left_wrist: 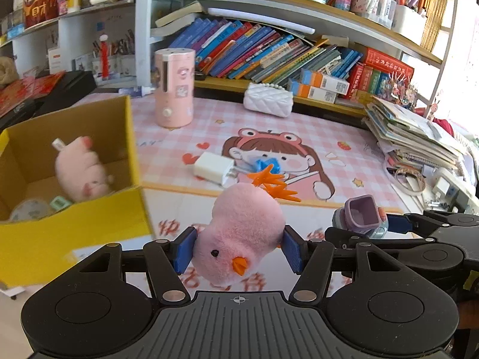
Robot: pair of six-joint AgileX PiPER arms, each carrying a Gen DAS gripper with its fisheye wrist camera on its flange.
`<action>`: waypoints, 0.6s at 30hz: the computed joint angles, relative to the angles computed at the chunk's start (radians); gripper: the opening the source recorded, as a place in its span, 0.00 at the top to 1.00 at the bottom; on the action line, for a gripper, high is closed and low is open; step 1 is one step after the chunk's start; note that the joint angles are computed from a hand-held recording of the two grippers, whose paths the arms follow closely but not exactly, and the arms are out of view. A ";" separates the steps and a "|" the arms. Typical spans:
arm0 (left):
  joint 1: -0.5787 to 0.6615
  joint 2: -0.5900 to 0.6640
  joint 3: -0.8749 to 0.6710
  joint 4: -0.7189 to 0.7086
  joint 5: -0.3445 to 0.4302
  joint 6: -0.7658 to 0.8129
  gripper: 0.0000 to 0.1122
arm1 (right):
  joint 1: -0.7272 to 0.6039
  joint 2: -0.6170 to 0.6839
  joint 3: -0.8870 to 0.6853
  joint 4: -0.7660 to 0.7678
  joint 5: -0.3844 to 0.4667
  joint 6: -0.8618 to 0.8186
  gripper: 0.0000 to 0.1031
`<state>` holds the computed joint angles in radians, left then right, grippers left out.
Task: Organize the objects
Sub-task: 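Carry the chick with the left gripper while the right gripper carries the truck toward the yellow box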
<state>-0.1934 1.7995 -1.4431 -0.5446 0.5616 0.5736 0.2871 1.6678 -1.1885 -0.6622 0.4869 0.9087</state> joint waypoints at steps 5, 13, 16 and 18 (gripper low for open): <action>0.066 -0.055 0.074 -0.057 0.024 0.089 0.47 | 0.095 -0.010 0.010 -0.056 0.054 0.110 0.40; 0.180 -0.127 0.156 -0.137 0.071 0.222 0.47 | 0.229 -0.002 -0.001 -0.110 0.124 0.231 0.40; 0.219 -0.143 0.174 -0.160 0.088 0.265 0.47 | 0.272 0.007 -0.013 -0.125 0.148 0.271 0.40; 0.246 -0.152 0.183 -0.177 0.101 0.295 0.47 | 0.299 0.015 -0.023 -0.135 0.163 0.294 0.40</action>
